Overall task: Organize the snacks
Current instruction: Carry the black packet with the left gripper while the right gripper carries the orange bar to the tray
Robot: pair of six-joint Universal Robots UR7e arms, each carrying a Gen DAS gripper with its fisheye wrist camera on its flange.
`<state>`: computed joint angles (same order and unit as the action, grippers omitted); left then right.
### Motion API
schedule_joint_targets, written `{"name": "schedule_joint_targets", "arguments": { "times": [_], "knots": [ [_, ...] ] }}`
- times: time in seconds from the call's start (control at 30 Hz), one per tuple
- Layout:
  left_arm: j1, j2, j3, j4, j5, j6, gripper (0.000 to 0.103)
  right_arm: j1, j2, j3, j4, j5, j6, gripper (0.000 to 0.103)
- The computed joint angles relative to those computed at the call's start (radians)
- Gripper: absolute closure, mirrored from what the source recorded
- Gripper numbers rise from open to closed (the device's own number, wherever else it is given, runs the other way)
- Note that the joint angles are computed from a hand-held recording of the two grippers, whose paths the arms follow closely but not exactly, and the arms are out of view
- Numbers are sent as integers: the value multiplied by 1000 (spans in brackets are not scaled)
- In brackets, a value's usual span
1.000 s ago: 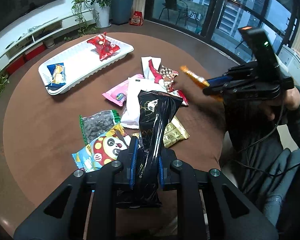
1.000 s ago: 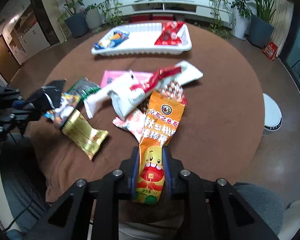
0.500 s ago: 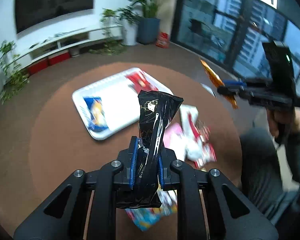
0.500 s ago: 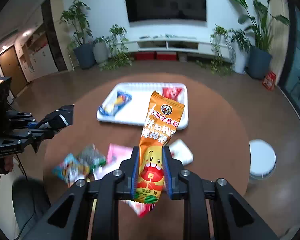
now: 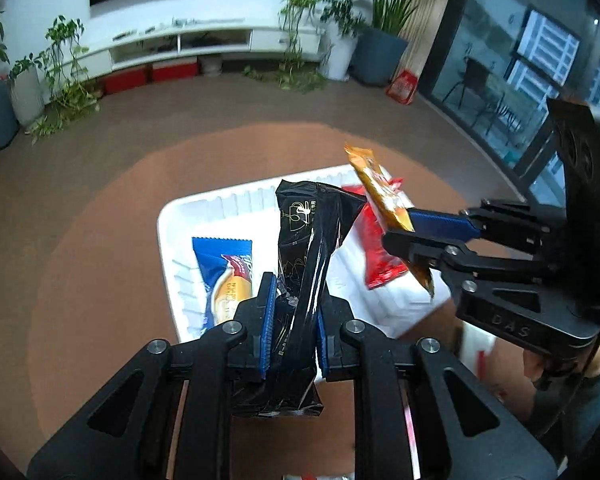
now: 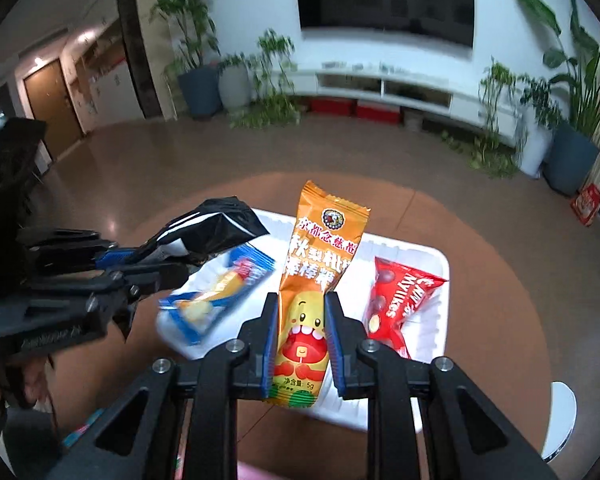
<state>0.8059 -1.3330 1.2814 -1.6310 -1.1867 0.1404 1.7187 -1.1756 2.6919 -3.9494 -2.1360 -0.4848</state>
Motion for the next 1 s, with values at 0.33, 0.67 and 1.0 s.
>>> {"name": "schedule_joint_targets", "arguments": {
  "times": [0.33, 0.67, 1.0],
  "knots": [
    [11, 17, 114, -61, 56, 6, 87, -136, 119, -47, -43, 46, -62, 79],
    [22, 44, 146, -91, 85, -8, 87, -140, 185, -63, -51, -3, -74, 77],
    [7, 50, 150, -97, 97, -16, 77, -138, 205, -58, -92, -28, -103, 66]
  ]
}}
